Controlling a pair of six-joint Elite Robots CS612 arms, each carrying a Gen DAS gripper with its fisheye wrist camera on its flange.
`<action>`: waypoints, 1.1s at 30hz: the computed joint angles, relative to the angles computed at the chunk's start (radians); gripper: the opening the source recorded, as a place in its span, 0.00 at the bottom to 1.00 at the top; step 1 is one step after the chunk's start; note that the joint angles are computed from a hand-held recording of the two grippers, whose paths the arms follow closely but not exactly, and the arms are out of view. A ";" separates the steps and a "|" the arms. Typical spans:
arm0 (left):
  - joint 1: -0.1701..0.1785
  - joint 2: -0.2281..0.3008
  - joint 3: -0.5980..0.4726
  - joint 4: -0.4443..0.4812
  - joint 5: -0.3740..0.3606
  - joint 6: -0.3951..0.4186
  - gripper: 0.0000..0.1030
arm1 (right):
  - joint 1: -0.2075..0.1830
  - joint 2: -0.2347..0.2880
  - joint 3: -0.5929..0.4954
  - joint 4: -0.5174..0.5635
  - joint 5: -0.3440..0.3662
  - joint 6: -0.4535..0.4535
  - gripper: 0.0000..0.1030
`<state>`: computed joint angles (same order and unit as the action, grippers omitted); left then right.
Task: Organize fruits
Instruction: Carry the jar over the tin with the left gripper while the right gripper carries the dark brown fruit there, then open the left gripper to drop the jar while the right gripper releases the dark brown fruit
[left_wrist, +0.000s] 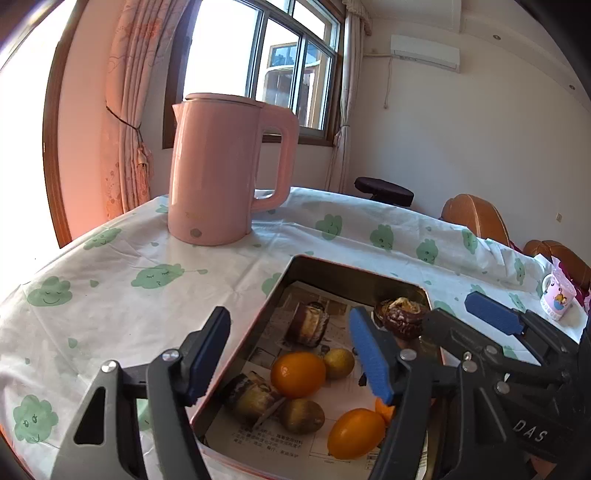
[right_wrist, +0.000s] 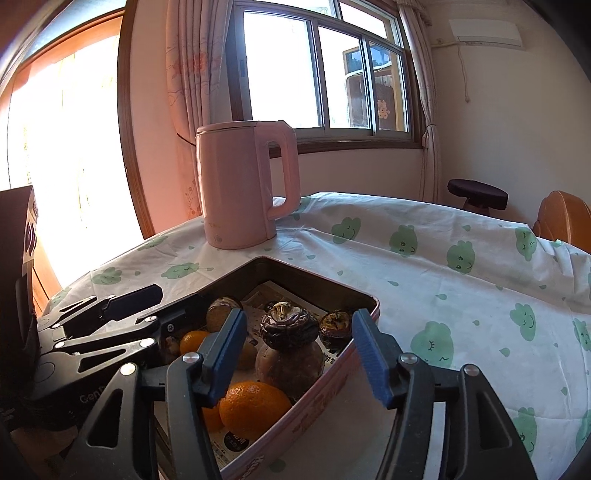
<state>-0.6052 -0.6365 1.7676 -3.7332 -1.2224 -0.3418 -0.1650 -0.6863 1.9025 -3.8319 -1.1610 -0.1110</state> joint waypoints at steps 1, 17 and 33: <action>-0.003 0.000 0.003 -0.013 0.007 0.006 0.73 | -0.002 0.001 0.004 -0.016 -0.003 0.010 0.69; -0.027 -0.009 0.034 -0.077 0.050 0.039 0.83 | -0.010 -0.012 0.067 -0.135 -0.054 0.023 0.71; -0.047 -0.019 0.052 -0.100 0.073 0.064 0.86 | -0.029 -0.032 0.112 -0.193 -0.056 0.037 0.71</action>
<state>-0.6518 -0.6554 1.8194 -3.8337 -1.1497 -0.2779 -0.1940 -0.7180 2.0150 -4.0246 -1.2165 -0.0738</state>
